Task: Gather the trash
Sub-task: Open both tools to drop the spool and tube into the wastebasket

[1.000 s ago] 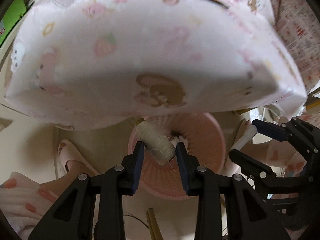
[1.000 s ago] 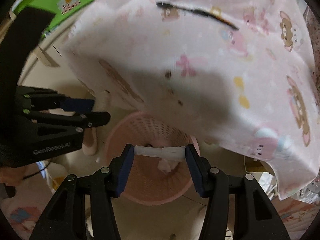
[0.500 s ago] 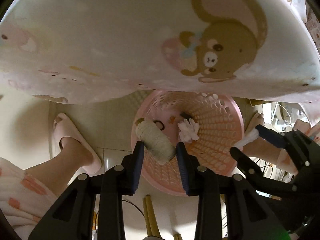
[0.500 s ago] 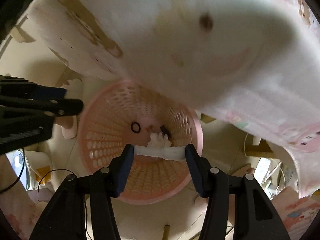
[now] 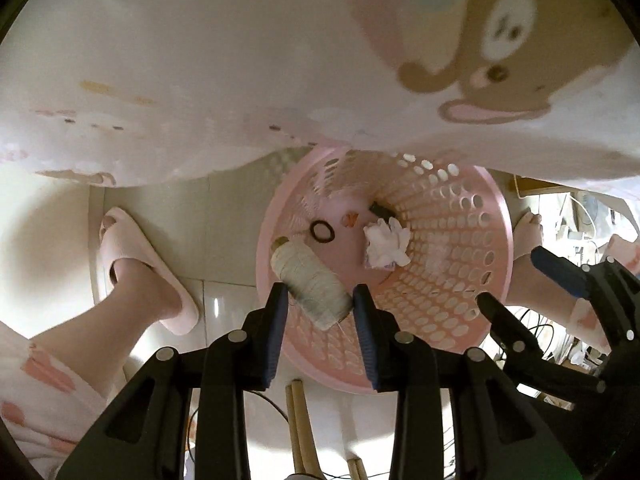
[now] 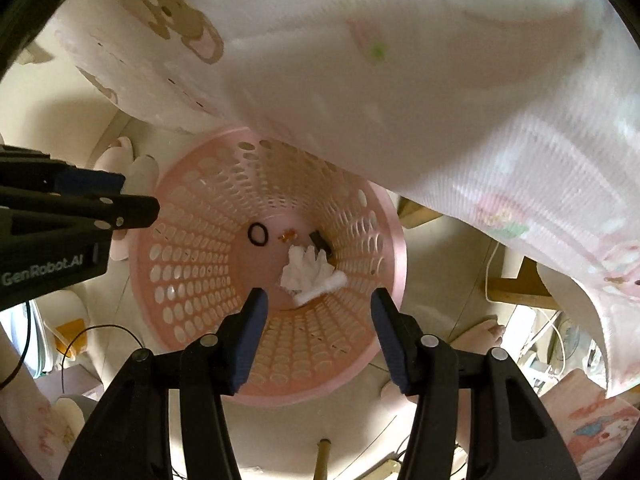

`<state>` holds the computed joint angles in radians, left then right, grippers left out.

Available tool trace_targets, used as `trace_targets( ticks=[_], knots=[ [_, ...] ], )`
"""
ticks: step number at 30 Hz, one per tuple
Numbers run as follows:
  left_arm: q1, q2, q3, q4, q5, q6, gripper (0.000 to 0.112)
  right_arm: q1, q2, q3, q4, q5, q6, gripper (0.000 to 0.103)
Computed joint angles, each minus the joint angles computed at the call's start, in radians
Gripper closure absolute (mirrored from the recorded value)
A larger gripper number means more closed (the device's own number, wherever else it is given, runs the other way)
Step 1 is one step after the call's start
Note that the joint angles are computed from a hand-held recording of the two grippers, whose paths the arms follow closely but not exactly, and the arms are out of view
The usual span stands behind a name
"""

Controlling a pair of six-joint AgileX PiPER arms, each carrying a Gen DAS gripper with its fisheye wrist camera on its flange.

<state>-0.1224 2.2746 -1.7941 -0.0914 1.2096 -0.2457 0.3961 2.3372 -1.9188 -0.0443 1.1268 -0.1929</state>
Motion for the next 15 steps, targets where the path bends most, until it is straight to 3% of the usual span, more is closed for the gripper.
trace_targets(
  ticks=[4,15],
  knots=[
    [-0.009,0.009,0.002,0.009,0.002,0.000,0.080,-0.006,0.005,0.006,-0.014,-0.012,-0.002,0.039],
    [-0.028,0.005,0.004,0.009,0.001,0.011,0.078,0.003,-0.009,0.026,-0.037,-0.024,0.006,0.035]
  ],
)
